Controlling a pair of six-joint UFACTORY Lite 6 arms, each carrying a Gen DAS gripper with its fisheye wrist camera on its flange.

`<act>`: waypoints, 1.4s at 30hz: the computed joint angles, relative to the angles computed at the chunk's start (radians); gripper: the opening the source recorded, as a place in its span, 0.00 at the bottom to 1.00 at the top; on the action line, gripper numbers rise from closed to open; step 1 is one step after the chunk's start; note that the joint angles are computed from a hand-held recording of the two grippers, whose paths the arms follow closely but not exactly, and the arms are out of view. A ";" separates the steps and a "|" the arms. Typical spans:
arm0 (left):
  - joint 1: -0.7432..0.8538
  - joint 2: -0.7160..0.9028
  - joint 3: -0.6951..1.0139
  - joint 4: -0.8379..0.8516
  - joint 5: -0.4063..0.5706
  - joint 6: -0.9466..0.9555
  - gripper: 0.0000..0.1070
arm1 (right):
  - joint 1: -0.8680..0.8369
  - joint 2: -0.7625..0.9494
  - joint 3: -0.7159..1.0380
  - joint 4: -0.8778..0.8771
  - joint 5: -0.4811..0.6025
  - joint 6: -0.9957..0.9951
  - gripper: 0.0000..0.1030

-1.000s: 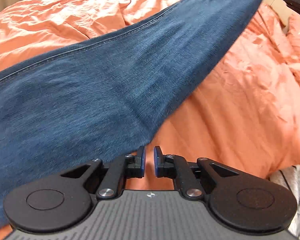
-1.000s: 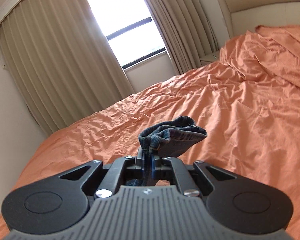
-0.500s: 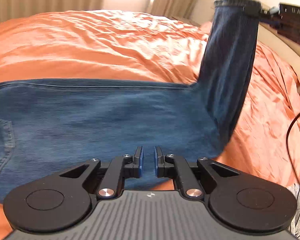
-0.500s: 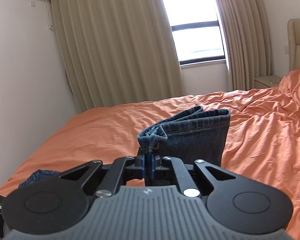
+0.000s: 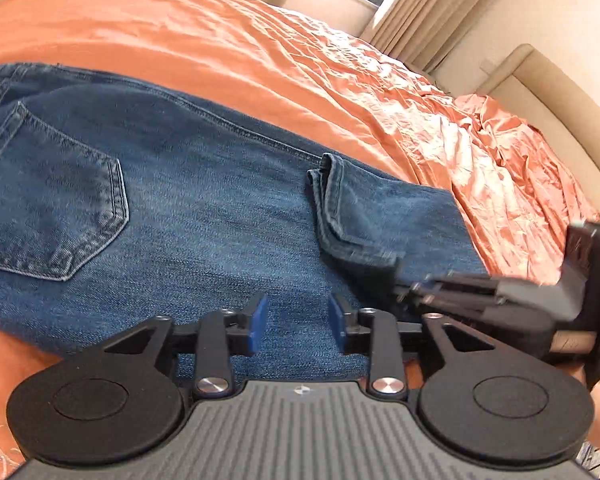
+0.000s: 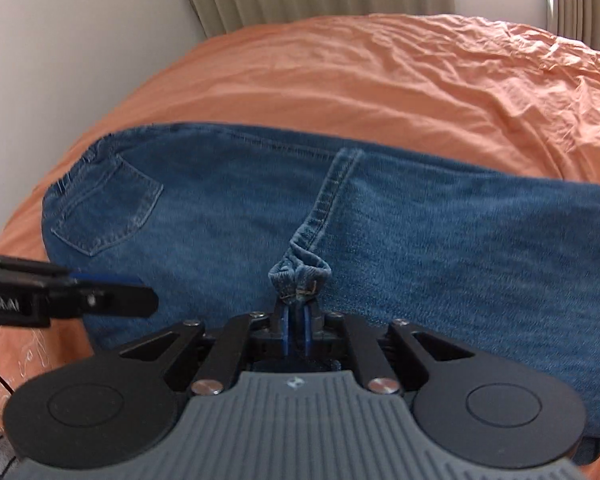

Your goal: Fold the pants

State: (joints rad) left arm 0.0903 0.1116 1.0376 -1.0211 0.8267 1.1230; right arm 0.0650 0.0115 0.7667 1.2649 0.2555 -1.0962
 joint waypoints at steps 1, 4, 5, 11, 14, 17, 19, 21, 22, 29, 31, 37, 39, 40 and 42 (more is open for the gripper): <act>0.003 0.017 0.008 -0.013 0.010 0.006 0.42 | -0.015 0.025 -0.004 0.099 0.010 -0.099 0.05; -0.006 0.070 0.045 -0.038 0.025 0.002 0.49 | -0.067 0.052 -0.004 0.225 0.076 -0.212 0.11; -0.018 0.086 0.058 -0.046 0.021 -0.002 0.50 | -0.094 0.044 -0.012 0.235 0.126 -0.229 0.22; -0.075 0.163 0.131 -0.110 0.000 -0.002 0.54 | -0.215 -0.123 -0.122 0.274 0.227 -0.341 0.45; -0.122 0.225 0.189 -0.155 -0.041 -0.006 0.59 | -0.311 -0.215 -0.194 0.364 0.211 -0.519 0.45; -0.169 0.329 0.287 -0.198 -0.075 -0.035 0.62 | -0.437 -0.224 -0.210 0.437 0.210 -0.673 0.45; -0.191 0.419 0.379 -0.214 -0.074 -0.082 0.63 | -0.518 -0.187 -0.196 0.464 0.230 -0.741 0.44; -0.211 0.512 0.485 -0.210 -0.074 -0.144 0.63 | -0.579 -0.132 -0.166 0.492 0.221 -0.788 0.42; -0.219 0.547 0.525 -0.204 -0.084 -0.173 0.63 | -0.609 -0.102 -0.148 0.494 0.220 -0.793 0.39; -0.257 0.569 0.547 -0.269 -0.192 -0.081 0.09 | -0.757 0.155 0.093 0.430 0.271 -0.704 0.13; -0.267 0.486 0.470 -0.359 -0.210 0.076 0.06 | -0.749 0.238 0.185 0.430 0.269 -0.684 0.10; -0.338 0.448 0.469 -0.145 -0.368 0.000 0.01 | -0.683 0.454 0.397 0.386 0.181 -0.612 0.00; -0.347 0.482 0.488 -0.054 -0.415 -0.077 0.00 | -0.668 0.513 0.438 0.359 0.161 -0.591 0.00; -0.350 0.502 0.501 0.001 -0.435 -0.127 0.00 | -0.666 0.536 0.450 0.356 0.157 -0.593 0.00; -0.340 0.549 0.534 0.077 -0.418 -0.203 0.00 | -0.665 0.577 0.473 0.356 0.158 -0.594 0.00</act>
State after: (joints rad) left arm -0.2497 0.6607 1.5720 -0.9440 0.4091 0.9197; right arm -0.5996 0.5890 1.2395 1.6210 0.4134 -1.6905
